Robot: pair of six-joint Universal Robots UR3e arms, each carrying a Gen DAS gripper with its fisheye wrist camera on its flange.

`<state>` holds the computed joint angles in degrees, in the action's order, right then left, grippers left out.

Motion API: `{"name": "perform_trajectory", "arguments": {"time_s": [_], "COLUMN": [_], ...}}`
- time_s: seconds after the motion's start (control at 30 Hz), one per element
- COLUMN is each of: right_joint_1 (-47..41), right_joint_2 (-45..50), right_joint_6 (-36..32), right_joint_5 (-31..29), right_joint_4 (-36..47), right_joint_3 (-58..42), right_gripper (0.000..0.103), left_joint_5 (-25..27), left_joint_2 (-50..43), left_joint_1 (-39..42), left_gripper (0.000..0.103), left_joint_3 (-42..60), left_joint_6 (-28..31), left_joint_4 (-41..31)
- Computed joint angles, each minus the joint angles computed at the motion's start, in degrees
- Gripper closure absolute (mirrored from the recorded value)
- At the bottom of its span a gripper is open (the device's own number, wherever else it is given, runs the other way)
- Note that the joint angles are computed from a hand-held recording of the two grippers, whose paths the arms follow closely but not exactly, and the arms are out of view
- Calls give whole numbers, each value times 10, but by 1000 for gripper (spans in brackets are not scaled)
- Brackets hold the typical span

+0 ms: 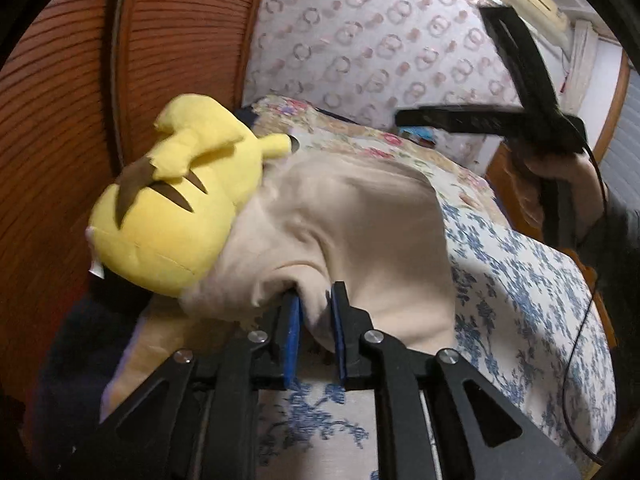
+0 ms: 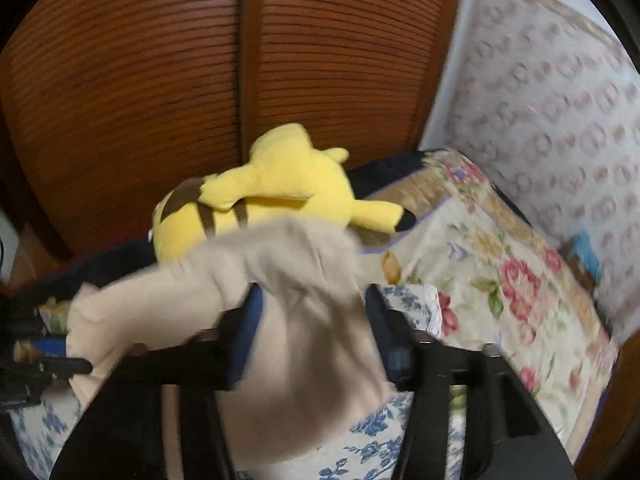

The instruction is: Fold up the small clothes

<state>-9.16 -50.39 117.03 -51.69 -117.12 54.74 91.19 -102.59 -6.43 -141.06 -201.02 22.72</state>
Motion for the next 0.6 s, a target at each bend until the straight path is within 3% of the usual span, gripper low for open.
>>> {"name": "perform_trajectory", "arguments": {"time_s": [0.17, 0.4, 0.6], "right_joint_1": [-46, -151, -277], "right_joint_2": [-49, -186, -321], "right_joint_6": [17, -15, -101], "right_joint_5": [27, 87, 135], "right_joint_4": [-29, -48, 6], "right_joint_3": [70, 267, 421], "right_gripper": [46, 45, 45], "left_joint_5": [16, 84, 154], "left_joint_2": [34, 66, 53], "left_joint_1": [-13, -86, -173], "left_gripper": [79, 45, 44], "left_joint_3": [8, 50, 121], "left_joint_6": [12, 29, 25], "left_joint_4": [-31, -76, -120]}}
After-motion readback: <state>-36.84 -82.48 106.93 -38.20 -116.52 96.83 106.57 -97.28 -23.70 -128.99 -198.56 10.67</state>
